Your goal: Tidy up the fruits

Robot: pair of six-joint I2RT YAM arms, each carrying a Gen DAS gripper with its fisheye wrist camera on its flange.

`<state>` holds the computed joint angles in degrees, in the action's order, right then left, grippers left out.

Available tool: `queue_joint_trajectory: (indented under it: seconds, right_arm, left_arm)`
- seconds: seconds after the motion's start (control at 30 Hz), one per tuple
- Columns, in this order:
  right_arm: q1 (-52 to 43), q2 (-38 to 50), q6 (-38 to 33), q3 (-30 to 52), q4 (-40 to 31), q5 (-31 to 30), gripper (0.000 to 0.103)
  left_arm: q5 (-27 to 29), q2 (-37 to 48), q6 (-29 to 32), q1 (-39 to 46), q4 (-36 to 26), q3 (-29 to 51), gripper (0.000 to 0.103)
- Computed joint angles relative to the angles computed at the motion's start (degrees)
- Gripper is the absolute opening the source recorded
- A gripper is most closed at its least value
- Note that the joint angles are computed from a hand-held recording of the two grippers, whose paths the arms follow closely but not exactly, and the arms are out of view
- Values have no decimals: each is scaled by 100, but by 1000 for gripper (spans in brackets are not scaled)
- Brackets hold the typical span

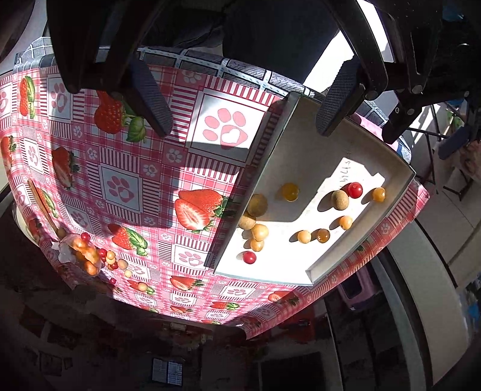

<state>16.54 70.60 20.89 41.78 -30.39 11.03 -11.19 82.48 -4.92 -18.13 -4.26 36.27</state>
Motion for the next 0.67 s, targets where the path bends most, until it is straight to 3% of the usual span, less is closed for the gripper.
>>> queue_joint_trajectory:
  seconds: [0.67]
  right_arm:
    - [-13,-448,-20,-144,-152,26,97]
  left_arm:
    - [-117,-328,85,-221,264,-287,103]
